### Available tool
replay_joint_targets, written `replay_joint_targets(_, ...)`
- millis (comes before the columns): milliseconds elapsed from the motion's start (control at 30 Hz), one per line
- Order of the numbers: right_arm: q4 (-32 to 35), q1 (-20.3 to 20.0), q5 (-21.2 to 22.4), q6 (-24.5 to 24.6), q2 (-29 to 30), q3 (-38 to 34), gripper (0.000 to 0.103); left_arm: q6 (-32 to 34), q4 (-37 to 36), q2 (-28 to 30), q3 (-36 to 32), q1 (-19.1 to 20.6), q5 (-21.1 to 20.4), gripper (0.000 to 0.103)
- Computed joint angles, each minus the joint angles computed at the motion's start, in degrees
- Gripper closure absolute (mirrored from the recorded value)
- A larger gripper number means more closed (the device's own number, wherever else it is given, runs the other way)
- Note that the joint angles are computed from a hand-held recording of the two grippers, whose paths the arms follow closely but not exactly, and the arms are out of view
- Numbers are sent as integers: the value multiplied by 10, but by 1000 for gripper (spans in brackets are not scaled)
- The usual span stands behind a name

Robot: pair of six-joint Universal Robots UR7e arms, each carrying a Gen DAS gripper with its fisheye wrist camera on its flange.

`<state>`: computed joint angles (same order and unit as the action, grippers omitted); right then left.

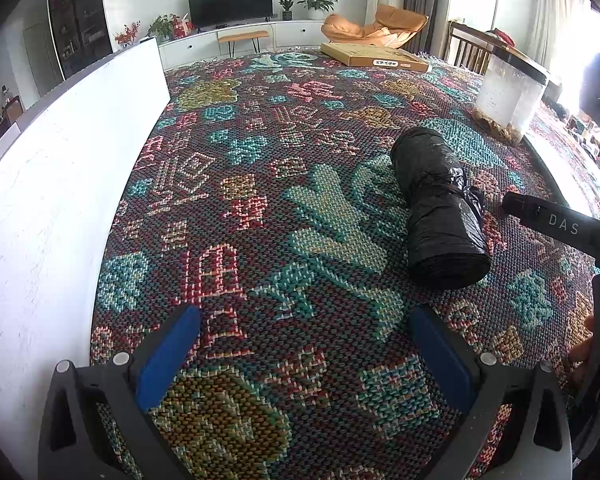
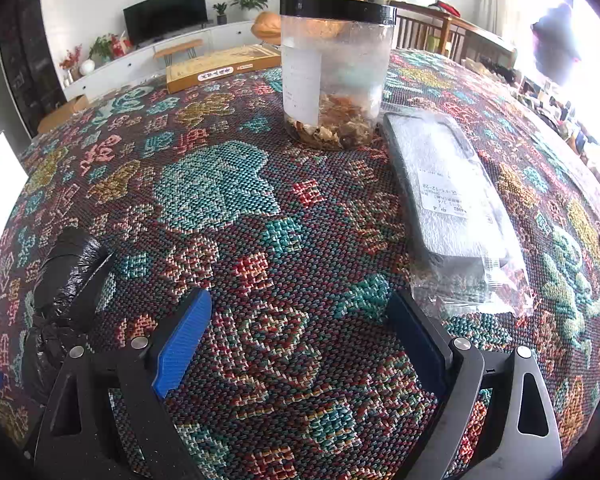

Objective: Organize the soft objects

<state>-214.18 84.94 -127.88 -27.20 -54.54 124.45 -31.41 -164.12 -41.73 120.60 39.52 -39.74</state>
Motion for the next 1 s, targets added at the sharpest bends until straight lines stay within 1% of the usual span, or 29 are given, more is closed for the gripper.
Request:
replay_joint_targets(67,21,2,1,0,-9,-4,11,0,0,0,0,0,0,0)
replay_joint_targets(100,52,3,0,-2,-20,-3,11,0,-1,0,0,0,-1,0)
replay_joint_targets(167,122,0,14,-2,-55,11,11,1,-2,1,-1,0,-2,0)
replay_joint_targets(200,130,-3,21,-5,-69,25,11,2,-3,1,-1,1,-2,0)
replay_joint_targets(233,118,-6,28,-19,-78,45,11,2,-3,1,-1,1,-2,0)
replay_joint_targets(300,70,-16,51,-57,-89,87,11,2,-3,1,-1,1,-2,0)
replay_joint_targets(333,59,-22,64,-65,-99,106,11,2,-3,1,-1,1,-2,0)
replay_joint_targets(433,2,-41,102,-108,-108,148,11,2,-3,1,-1,1,-1,0)
replay_joint_targets(467,0,-45,111,-109,-112,155,11,2,-3,1,-1,1,-1,0)
replay_joint_targets(567,36,-41,102,-106,-124,147,11,1,-3,1,-1,1,-1,0)
replay_joint_targets(633,42,-43,107,-111,-129,149,11,2,-4,1,0,1,-2,0)
replay_joint_targets(767,-4,-62,145,-140,-132,176,11,3,-3,1,-2,2,-1,0)
replay_joint_targets(867,-45,-68,154,-149,-124,191,11,0,1,3,-4,1,1,0)
replay_joint_targets(1000,-43,-72,162,-141,-130,197,11,-1,2,2,-4,1,1,0)
